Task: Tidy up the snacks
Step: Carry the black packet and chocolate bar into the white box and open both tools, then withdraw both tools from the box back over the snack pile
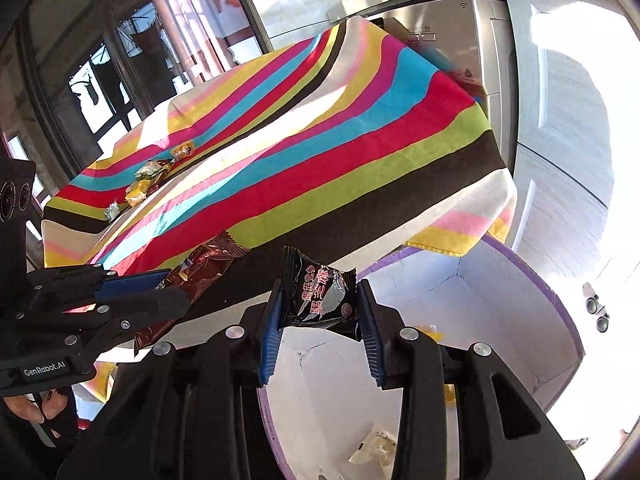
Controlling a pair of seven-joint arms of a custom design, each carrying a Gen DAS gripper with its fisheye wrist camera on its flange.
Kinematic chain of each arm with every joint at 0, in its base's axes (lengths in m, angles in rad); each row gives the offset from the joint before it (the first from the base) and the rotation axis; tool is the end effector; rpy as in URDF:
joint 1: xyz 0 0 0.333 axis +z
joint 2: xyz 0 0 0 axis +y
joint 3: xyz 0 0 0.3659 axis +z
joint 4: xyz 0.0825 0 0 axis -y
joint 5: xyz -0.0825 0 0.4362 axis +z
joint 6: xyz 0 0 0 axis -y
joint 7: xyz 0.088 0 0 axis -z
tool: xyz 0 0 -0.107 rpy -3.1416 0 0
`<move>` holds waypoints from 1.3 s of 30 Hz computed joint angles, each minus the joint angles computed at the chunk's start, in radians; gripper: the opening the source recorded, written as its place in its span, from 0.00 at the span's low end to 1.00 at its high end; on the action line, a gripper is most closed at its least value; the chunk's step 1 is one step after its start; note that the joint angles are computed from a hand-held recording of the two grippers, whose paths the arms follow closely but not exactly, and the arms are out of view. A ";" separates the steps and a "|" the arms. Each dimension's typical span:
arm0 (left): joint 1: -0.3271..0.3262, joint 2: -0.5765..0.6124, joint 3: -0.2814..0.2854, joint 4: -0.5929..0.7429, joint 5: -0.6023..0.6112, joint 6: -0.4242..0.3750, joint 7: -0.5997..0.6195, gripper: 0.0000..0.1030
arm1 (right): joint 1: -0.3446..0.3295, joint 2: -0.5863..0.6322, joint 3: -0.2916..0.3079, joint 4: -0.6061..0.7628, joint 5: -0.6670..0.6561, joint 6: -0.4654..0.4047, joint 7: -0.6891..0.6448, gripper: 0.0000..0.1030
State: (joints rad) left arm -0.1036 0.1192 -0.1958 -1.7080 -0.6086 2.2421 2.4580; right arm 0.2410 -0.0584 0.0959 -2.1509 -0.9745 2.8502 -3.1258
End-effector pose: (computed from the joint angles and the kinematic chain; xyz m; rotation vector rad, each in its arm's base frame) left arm 0.6591 -0.2134 0.6001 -0.9543 2.7152 -1.0358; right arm 0.5571 0.2431 0.5192 -1.2667 1.9247 -0.5932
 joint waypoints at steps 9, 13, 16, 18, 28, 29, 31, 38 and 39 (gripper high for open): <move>-0.024 0.027 -0.027 0.006 0.000 -0.132 0.042 0.39 | -0.004 -0.052 0.011 -0.057 0.080 -0.179 0.007 0.57; -0.024 0.004 -0.021 -0.021 -0.044 -0.093 0.062 0.88 | -0.021 -0.072 0.018 -0.076 0.035 -0.167 0.076 0.64; -0.012 -0.003 -0.007 -0.022 -0.071 -0.053 0.062 0.90 | -0.024 -0.060 0.020 -0.065 0.022 -0.142 0.090 0.69; -0.002 -0.015 0.002 -0.038 -0.096 0.008 0.058 0.97 | -0.023 -0.043 0.021 -0.050 0.004 -0.118 0.100 0.78; 0.073 -0.016 0.059 -0.058 -0.123 0.331 0.021 0.98 | 0.050 0.073 0.019 0.133 -0.127 -0.059 0.060 0.84; 0.088 -0.004 0.069 -0.045 -0.109 0.345 -0.004 0.98 | 0.063 0.094 0.019 0.164 -0.085 -0.065 -0.014 0.84; 0.116 0.029 0.088 -0.013 -0.064 0.373 -0.083 0.98 | 0.084 0.145 0.017 0.226 0.038 -0.065 -0.167 0.84; 0.205 0.195 0.161 0.178 0.152 0.427 -0.392 0.98 | 0.151 0.392 0.006 0.578 0.256 -0.128 -0.528 0.84; 0.211 0.223 0.172 0.213 0.187 0.426 -0.436 0.98 | 0.161 0.439 0.004 0.647 0.276 -0.145 -0.569 0.84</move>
